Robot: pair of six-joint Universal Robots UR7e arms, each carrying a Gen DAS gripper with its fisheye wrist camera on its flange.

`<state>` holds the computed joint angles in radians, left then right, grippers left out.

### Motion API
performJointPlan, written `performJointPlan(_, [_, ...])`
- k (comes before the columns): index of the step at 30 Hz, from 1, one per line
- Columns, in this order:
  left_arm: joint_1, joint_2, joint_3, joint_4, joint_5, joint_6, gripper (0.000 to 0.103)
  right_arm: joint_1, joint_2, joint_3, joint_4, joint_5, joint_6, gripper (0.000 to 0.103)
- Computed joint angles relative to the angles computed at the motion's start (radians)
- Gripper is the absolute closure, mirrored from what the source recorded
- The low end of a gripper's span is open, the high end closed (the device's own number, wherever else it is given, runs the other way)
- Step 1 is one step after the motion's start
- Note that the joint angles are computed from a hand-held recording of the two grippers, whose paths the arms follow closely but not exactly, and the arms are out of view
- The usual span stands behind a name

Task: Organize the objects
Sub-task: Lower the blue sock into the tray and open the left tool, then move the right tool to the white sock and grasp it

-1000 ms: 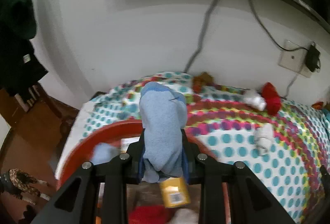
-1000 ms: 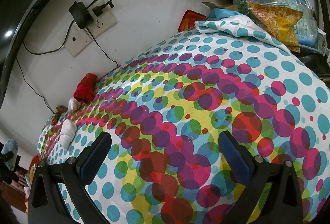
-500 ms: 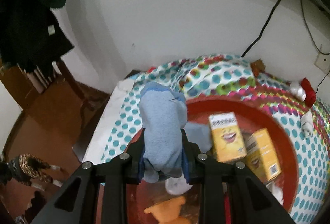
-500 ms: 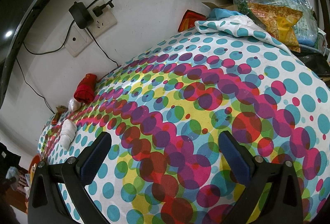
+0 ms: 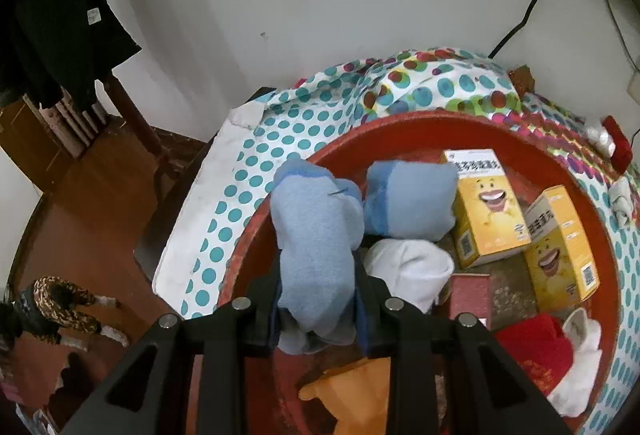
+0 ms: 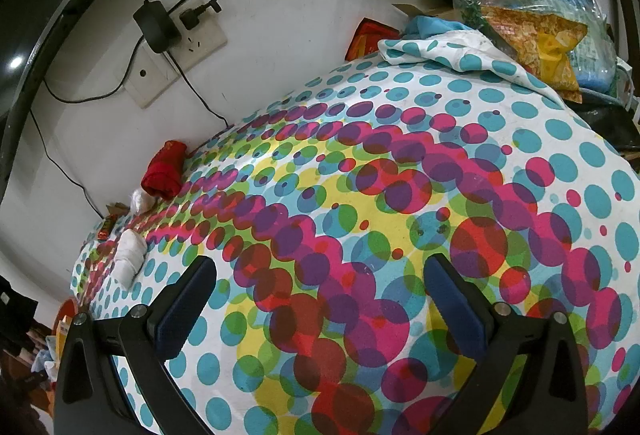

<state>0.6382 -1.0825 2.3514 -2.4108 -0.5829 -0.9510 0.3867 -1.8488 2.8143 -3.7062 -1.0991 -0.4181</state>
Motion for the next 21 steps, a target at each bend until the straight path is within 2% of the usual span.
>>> performJointPlan(7, [0.012,0.01,0.005,-0.02,-0.001,0.007,0.074,-0.001,-0.001,0.0,0.001,0.0,0.0,0.0])
performJointPlan(10, [0.013,0.013,0.012,-0.046,0.006,0.014,0.069,-0.002,-0.003,0.0,0.003,0.002,0.0,0.0])
performJointPlan(11, [0.012,0.012,0.015,-0.054,0.009,0.018,0.059,-0.002,-0.003,-0.001,0.004,0.001,0.0,0.0])
performJointPlan(12, [0.007,0.008,0.017,-0.049,0.013,0.012,0.042,-0.002,-0.005,0.0,0.004,0.002,0.0,0.0])
performJointPlan(13, [-0.004,-0.001,0.023,-0.052,0.022,0.005,0.033,-0.002,-0.005,0.0,0.005,0.002,0.001,0.0])
performJointPlan(14, [-0.019,-0.01,0.035,-0.073,0.035,0.007,0.021,-0.001,-0.005,-0.001,0.005,0.0,0.0,0.0])
performJointPlan(17, [-0.093,-0.054,0.074,-0.1,0.084,-0.021,0.02,-0.001,-0.006,-0.001,0.006,-0.001,0.0,0.0])
performJointPlan(19, [-0.161,-0.088,0.099,-0.067,0.11,-0.087,0.02,0.003,-0.004,-0.003,0.005,-0.009,0.0,0.0])
performJointPlan(21, [-0.246,-0.113,0.139,-0.065,0.112,-0.155,0.02,0.032,0.021,-0.006,-0.025,-0.055,-0.001,0.0])
